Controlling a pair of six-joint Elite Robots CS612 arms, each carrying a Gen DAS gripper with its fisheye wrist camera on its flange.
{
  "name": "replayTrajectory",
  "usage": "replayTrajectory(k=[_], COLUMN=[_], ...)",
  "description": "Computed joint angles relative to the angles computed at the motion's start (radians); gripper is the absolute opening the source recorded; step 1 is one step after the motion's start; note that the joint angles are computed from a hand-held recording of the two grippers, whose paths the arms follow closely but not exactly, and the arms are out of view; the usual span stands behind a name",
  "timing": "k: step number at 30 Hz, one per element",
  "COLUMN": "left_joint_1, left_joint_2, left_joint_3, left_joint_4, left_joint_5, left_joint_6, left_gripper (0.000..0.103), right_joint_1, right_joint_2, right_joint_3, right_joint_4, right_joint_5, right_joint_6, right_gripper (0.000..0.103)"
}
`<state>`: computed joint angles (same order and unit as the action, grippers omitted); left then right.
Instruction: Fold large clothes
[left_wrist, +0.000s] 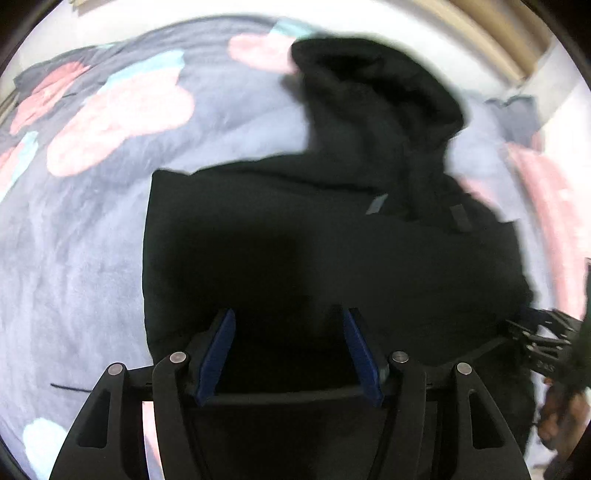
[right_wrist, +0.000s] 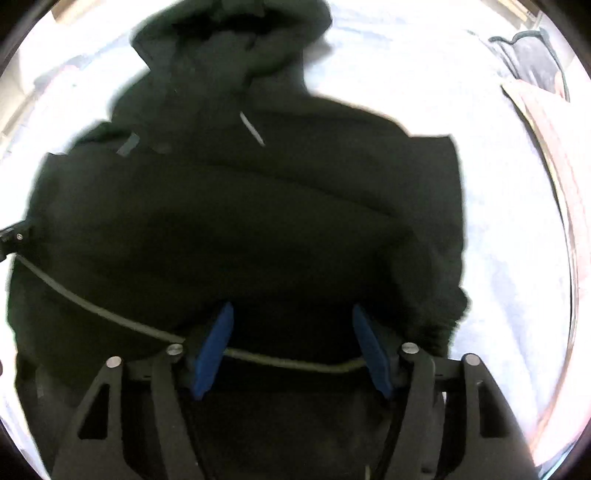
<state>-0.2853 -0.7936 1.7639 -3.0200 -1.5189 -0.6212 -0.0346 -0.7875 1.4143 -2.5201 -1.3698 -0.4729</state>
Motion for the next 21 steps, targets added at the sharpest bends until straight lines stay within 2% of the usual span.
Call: replayTrajectory(k=[2,4,7,9,11,12,14,15,16,18,20,21], left_joint_1=[-0.006,-0.012,-0.008,-0.010,-0.018,-0.013,0.005,0.010,0.014,0.029,0.053,0.061], left_joint_2=[-0.024,-0.037,-0.006,0.017,0.008,0.000,-0.017,-0.026,-0.034,-0.030,-0.003,0.020], left_joint_3=[0.041,0.065,0.043,0.018,-0.004,-0.005,0.008,0.012,0.007,-0.043,-0.113,-0.163], left_joint_4=[-0.072,-0.094,-0.001,0.045,0.097,0.084,-0.023,-0.066,-0.105,-0.134,-0.136,-0.115], left_joint_5=[-0.008,-0.010,-0.008,0.009,0.034,0.000,-0.080,-0.092,-0.083,-0.046,-0.031,0.004], left_joint_6=[0.014,0.025,-0.001,0.009,0.046,0.068,0.095,0.108,0.127,0.160,0.181,0.181], left_gripper=[0.063,0.063,0.062,0.062,0.062,0.061,0.061,0.061,0.061,0.061,0.061,0.061], right_joint_1=[-0.016,-0.022,-0.015,-0.018,-0.008,-0.007,-0.021,-0.028,-0.038,-0.045,-0.033,-0.025], right_joint_2=[-0.027,-0.026,0.009,0.022,0.022,0.015,-0.002,-0.007,-0.011,-0.004,0.040,0.078], right_joint_3=[0.034,0.039,0.031,0.021,0.010,0.002,-0.019,-0.028,-0.050,-0.086,-0.177,-0.245], right_joint_4=[-0.035,-0.040,-0.007,0.010,0.021,0.038,0.089,0.104,0.105,0.073,0.060,0.049], right_joint_5=[0.036,0.012,-0.090,-0.095,-0.125,-0.121,-0.039,0.003,0.076,0.132,0.171,0.185], right_joint_6=[-0.011,-0.015,-0.007,-0.013,-0.038,-0.051,-0.047,-0.043,-0.026,0.004,0.062,0.110], right_gripper=[0.068,0.068,0.065,0.064,0.065,0.065,0.065,0.065,0.065,0.065,0.065,0.065])
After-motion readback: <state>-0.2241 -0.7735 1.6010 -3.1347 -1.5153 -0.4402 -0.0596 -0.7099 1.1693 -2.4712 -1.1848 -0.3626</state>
